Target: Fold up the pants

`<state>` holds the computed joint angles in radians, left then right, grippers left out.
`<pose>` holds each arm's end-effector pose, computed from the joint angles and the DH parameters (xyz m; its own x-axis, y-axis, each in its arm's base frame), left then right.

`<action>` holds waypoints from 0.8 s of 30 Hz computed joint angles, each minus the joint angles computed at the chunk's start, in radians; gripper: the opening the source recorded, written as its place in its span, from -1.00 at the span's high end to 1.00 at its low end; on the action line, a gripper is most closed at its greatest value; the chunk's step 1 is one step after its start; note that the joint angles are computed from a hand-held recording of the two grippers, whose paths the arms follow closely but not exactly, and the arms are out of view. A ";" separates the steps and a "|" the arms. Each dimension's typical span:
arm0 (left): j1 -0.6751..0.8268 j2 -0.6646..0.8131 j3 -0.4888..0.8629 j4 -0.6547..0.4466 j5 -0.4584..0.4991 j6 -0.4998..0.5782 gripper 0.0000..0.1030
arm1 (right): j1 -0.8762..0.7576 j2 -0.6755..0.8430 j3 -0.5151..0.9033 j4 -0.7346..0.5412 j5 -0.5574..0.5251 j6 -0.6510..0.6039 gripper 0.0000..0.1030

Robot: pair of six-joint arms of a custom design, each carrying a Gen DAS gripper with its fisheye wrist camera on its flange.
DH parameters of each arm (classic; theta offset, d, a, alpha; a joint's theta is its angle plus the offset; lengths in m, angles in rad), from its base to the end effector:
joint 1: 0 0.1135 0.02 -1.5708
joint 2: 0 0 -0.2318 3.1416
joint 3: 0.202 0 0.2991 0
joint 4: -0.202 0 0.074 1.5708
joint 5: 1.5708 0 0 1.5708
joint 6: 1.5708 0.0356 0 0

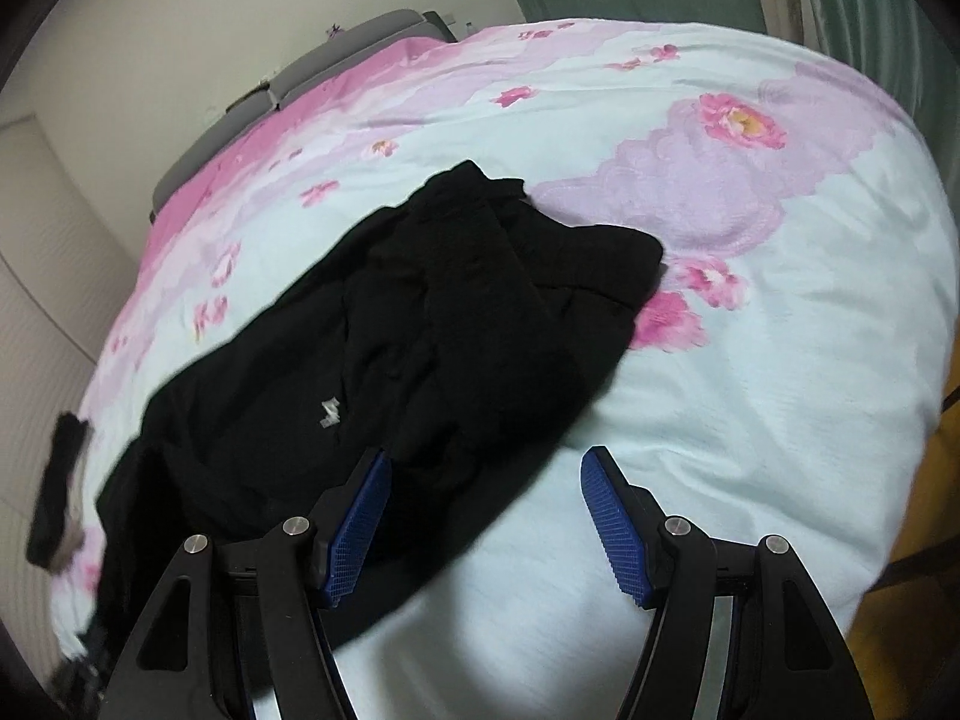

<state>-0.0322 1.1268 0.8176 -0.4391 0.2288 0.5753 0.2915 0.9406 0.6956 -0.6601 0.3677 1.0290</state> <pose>0.2970 -0.0176 0.2169 -0.4631 0.5451 -0.6988 0.5357 0.8003 0.2693 0.2416 0.0591 0.2036 -0.4360 0.7039 -0.5607 0.6168 0.6875 0.3834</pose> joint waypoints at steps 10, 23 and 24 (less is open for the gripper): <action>-0.026 0.043 0.028 -0.007 -0.055 -0.030 0.90 | -0.054 0.081 -0.011 0.141 -0.012 0.000 0.17; -0.097 -0.076 0.005 -0.084 -0.059 -0.158 0.90 | -0.114 -0.038 0.100 -0.041 0.102 -0.203 0.74; -0.106 -0.094 -0.017 -0.082 -0.061 -0.179 0.90 | -0.124 -0.030 0.107 -0.051 0.095 -0.216 0.74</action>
